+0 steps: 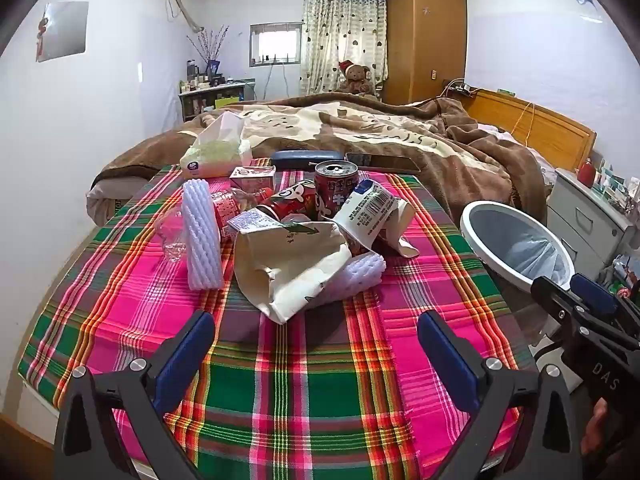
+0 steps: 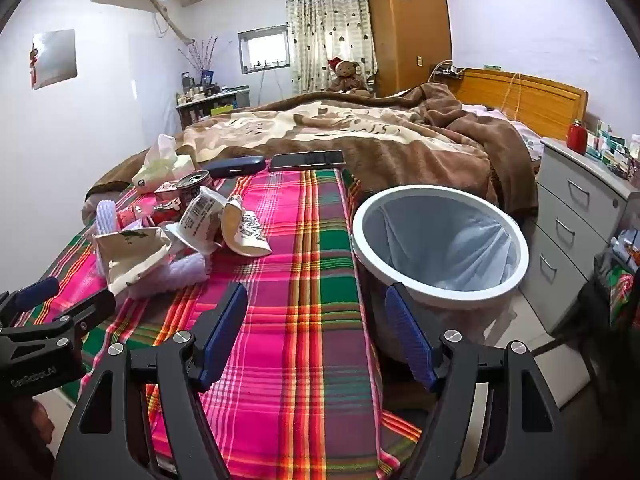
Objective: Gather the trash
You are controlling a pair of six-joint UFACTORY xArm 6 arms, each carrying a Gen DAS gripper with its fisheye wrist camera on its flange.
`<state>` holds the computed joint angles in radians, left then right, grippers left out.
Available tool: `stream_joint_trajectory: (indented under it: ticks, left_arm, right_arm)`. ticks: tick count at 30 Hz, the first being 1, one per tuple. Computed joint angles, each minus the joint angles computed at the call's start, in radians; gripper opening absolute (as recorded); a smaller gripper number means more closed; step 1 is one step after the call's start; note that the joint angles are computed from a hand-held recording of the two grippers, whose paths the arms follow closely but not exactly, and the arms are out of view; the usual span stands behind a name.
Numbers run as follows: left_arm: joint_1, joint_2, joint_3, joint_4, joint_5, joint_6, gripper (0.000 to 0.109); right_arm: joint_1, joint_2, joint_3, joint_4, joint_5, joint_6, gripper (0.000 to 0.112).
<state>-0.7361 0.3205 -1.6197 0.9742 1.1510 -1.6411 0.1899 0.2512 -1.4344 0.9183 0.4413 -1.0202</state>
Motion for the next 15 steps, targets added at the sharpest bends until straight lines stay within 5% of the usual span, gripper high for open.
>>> stream_joint_trajectory:
  ticks: [15]
  left_arm:
    - [-0.004,-0.002,-0.005,-0.027,0.036,0.007,0.103]
  right_arm:
    - [-0.005,0.01,-0.017,-0.027,0.007,0.038,0.073]
